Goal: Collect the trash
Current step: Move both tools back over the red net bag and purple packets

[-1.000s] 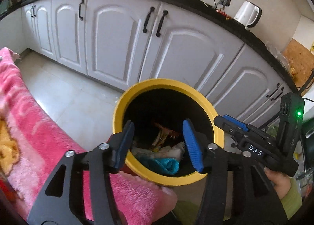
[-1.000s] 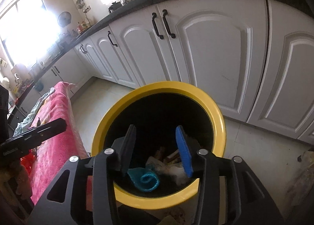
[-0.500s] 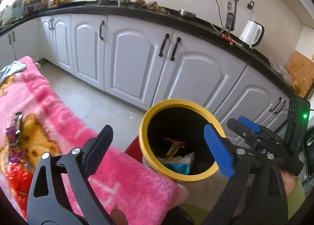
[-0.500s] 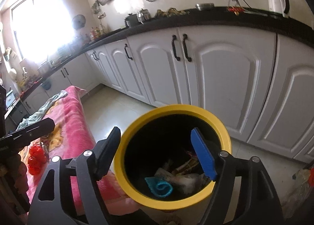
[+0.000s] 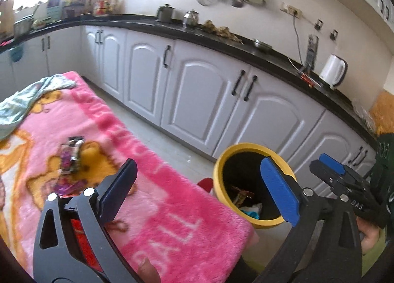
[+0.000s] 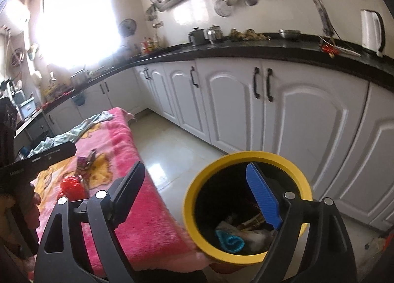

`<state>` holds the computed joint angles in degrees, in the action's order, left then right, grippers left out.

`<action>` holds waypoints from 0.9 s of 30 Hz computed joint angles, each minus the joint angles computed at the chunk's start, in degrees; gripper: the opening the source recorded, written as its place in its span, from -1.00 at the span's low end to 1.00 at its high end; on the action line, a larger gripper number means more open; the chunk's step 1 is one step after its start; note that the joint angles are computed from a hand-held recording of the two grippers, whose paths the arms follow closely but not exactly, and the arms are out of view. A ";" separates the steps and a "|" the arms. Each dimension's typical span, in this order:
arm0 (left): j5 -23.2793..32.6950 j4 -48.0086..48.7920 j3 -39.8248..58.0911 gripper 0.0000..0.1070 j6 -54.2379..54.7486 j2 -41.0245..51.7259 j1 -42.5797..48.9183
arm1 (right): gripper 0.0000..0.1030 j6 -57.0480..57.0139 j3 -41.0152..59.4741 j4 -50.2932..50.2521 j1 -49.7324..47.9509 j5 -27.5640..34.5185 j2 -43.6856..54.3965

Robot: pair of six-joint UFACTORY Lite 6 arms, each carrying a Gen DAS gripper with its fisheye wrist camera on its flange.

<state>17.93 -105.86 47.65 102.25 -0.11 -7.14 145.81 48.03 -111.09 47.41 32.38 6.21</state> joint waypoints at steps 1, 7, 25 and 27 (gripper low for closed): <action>0.81 0.80 -0.66 0.72 -0.43 -0.79 1.67 | 0.60 -0.74 0.68 0.50 0.47 -0.07 0.37; 5.28 5.67 -2.81 0.72 -3.71 -3.62 11.47 | 0.61 -7.05 7.68 5.22 5.10 0.29 5.55; 16.65 15.46 -4.79 0.72 -5.02 -3.56 34.48 | 0.61 -30.85 36.58 20.73 14.69 -2.34 27.43; 17.29 16.58 -4.73 0.72 -5.14 -3.27 36.03 | 0.61 -33.89 40.48 22.45 15.14 -3.26 30.40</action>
